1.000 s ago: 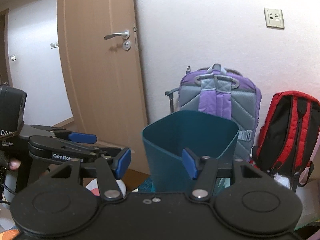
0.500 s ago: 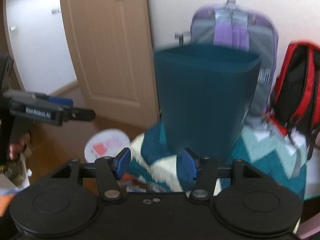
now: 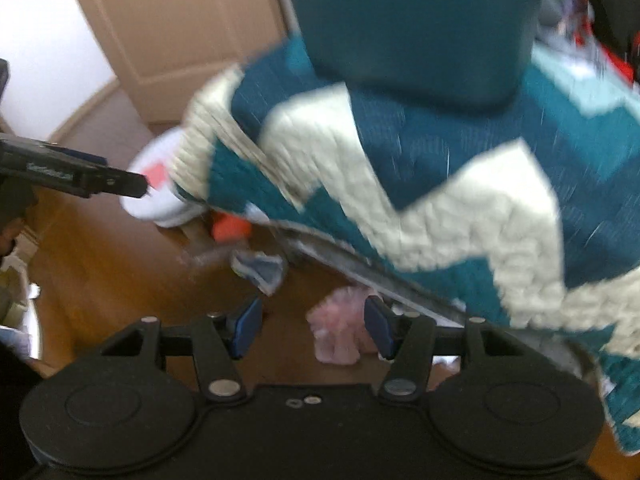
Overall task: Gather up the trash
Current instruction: 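Grasp the orange chip wrapper with the left tool while the right tool grasps the pink mesh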
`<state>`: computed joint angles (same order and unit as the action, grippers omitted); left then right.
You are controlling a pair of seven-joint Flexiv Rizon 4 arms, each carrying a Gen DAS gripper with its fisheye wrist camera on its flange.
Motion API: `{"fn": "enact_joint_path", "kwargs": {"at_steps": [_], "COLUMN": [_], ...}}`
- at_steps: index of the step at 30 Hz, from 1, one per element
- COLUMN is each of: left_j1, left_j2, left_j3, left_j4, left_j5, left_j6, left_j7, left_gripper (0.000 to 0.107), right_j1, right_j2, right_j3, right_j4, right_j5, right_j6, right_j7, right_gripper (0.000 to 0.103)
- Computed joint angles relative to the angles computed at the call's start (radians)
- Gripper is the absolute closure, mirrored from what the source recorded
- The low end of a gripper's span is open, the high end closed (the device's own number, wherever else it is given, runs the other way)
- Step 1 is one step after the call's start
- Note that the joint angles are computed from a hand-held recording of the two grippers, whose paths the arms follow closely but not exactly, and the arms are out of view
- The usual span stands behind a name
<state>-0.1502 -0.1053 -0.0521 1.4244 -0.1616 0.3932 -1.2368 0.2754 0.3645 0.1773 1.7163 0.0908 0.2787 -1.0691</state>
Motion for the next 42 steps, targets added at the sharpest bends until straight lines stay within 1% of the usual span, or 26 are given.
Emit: {"fn": "enact_joint_path", "kwargs": {"at_steps": [3, 6, 10, 13, 16, 20, 24, 29, 35, 37, 42], "left_j1": [-0.002, -0.003, -0.003, -0.009, -0.016, -0.024, -0.025, -0.026, -0.033, -0.032, -0.04], "left_j2": [-0.038, -0.075, -0.123, -0.152, -0.18, -0.215, -0.257, -0.282, -0.319, -0.325, -0.326], "left_j3": [0.001, 0.001, 0.004, 0.007, 0.011, 0.017, 0.023, 0.018, 0.02, 0.019, 0.023], "left_j4": [0.03, 0.062, 0.099, 0.137, 0.173, 0.216, 0.228, 0.248, 0.234, 0.233, 0.246], "left_j5": [0.026, 0.031, 0.035, 0.052, 0.074, 0.099, 0.101, 0.107, 0.117, 0.113, 0.119], "left_j6": [0.005, 0.011, 0.013, 0.044, 0.082, 0.14, 0.158, 0.201, 0.193, 0.185, 0.189], "left_j7": [0.01, 0.01, 0.007, 0.009, 0.001, -0.022, -0.069, -0.055, -0.051, -0.05, -0.067], "left_gripper": [0.004, 0.004, 0.004, 0.004, 0.004, 0.004, 0.005, 0.006, 0.023, 0.044, 0.062], "right_j1": [-0.005, 0.006, 0.021, 0.034, 0.051, 0.066, 0.073, 0.081, 0.095, 0.097, 0.093], "right_j2": [-0.019, -0.051, -0.116, -0.169, -0.218, -0.283, -0.327, -0.352, -0.4, -0.412, -0.428], "right_j3": [0.007, 0.008, 0.013, 0.018, 0.032, 0.039, 0.042, 0.05, 0.054, 0.054, 0.048], "right_j4": [0.063, 0.105, 0.139, 0.151, 0.167, 0.183, 0.209, 0.243, 0.248, 0.249, 0.226], "right_j5": [0.004, 0.007, 0.002, -0.008, -0.047, -0.1, -0.126, -0.159, -0.164, -0.161, -0.129], "right_j6": [0.042, 0.067, 0.115, 0.153, 0.209, 0.255, 0.282, 0.296, 0.278, 0.279, 0.26], "right_j7": [0.01, -0.018, -0.047, -0.076, -0.127, -0.19, -0.239, -0.275, -0.305, -0.31, -0.282], "right_gripper": [0.046, 0.046, 0.046, 0.046, 0.046, 0.046, 0.046, 0.046, 0.046, 0.046, 0.048]}}
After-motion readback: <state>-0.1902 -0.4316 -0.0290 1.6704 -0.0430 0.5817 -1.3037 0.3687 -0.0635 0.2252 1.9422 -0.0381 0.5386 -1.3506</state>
